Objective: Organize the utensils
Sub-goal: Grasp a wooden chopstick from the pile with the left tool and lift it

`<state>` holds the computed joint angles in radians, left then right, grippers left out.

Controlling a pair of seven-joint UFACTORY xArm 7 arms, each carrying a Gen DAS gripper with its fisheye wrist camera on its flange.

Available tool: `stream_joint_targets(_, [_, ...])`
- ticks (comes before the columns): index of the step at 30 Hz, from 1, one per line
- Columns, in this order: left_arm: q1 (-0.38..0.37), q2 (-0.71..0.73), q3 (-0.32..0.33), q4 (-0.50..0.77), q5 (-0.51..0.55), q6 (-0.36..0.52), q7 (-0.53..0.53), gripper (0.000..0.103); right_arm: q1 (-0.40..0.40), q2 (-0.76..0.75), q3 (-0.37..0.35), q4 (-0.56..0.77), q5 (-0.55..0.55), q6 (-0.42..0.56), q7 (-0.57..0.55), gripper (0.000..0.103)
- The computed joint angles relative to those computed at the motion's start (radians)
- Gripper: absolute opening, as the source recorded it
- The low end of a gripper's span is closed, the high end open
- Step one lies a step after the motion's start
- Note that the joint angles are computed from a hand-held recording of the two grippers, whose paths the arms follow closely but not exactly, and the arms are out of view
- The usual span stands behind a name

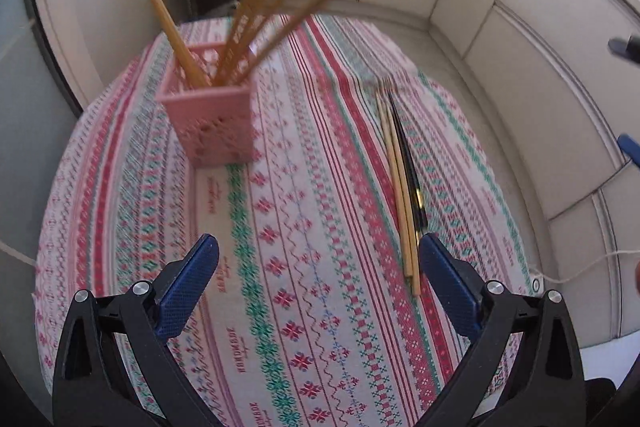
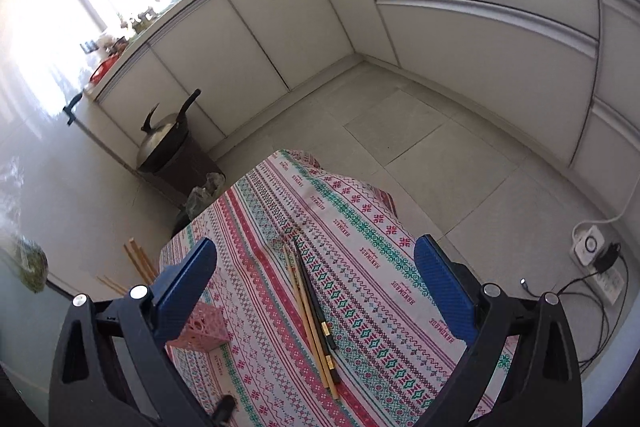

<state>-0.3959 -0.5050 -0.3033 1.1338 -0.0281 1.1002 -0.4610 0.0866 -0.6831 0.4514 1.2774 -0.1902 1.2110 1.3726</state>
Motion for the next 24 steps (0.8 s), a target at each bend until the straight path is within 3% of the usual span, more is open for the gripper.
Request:
stream_joint_targets(7, [-0.036,0.120,-0.035,0.008,0.022,0.009,-0.005,0.085,0.046,-0.125,-0.130,-0.183,0.151,-0.092,0.060,0.096])
stream_joint_targets(12, [-0.053,0.223,-0.039,0.073,0.046,-0.036,-0.055,0.077,0.039,-0.177,-0.160,-0.254,0.208,-0.110,0.076,0.096])
stream_joint_targets(18, [-0.088,0.409,-0.053,0.242,0.217,-0.072,-0.127,0.065,0.035,-0.216,-0.195,-0.323,0.265,-0.156,0.092,0.096])
stream_joint_targets(24, [-0.165,0.646,0.008,0.532,0.339,0.010,-0.198,0.061,0.045,-0.227,-0.229,-0.360,0.300,-0.180,0.054,0.096])
